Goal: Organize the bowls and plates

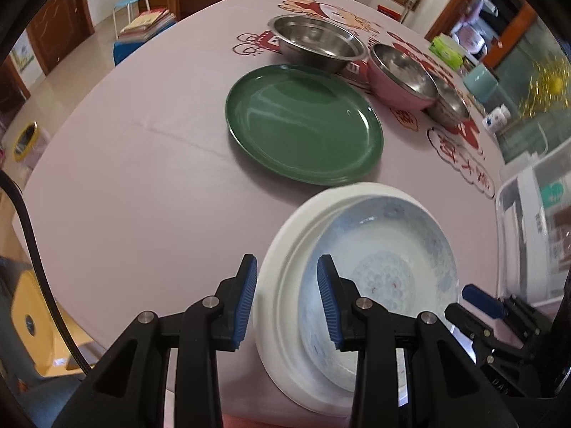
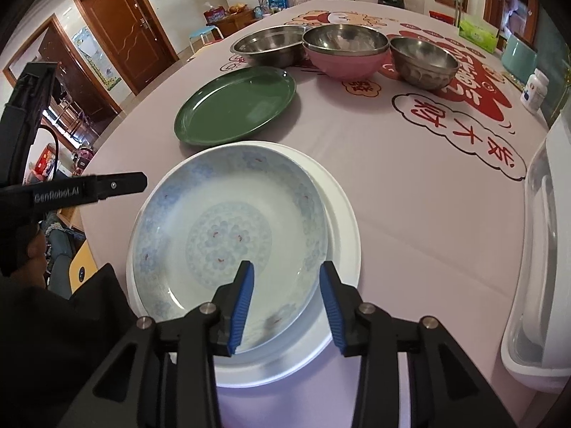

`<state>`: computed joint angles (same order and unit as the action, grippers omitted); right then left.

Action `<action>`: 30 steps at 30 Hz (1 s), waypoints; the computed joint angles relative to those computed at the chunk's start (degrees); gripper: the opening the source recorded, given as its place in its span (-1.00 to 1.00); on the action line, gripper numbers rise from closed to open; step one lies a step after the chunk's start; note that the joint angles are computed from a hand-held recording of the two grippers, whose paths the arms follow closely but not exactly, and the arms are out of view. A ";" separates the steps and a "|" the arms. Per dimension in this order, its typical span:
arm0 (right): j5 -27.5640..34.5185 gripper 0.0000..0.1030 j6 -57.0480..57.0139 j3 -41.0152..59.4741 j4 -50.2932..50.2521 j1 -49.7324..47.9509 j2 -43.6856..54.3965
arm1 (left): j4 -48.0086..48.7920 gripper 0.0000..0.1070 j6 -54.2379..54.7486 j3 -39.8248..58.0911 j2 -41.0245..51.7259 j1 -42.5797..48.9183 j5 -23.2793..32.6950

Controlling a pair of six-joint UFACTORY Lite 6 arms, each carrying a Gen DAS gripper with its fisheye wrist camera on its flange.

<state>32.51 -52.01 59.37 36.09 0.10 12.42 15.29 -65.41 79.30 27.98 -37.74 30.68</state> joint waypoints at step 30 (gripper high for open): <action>-13.43 -0.19 39.19 8.75 -8.73 18.25 7.98 | -13.54 -0.10 37.80 1.86 0.44 18.50 1.88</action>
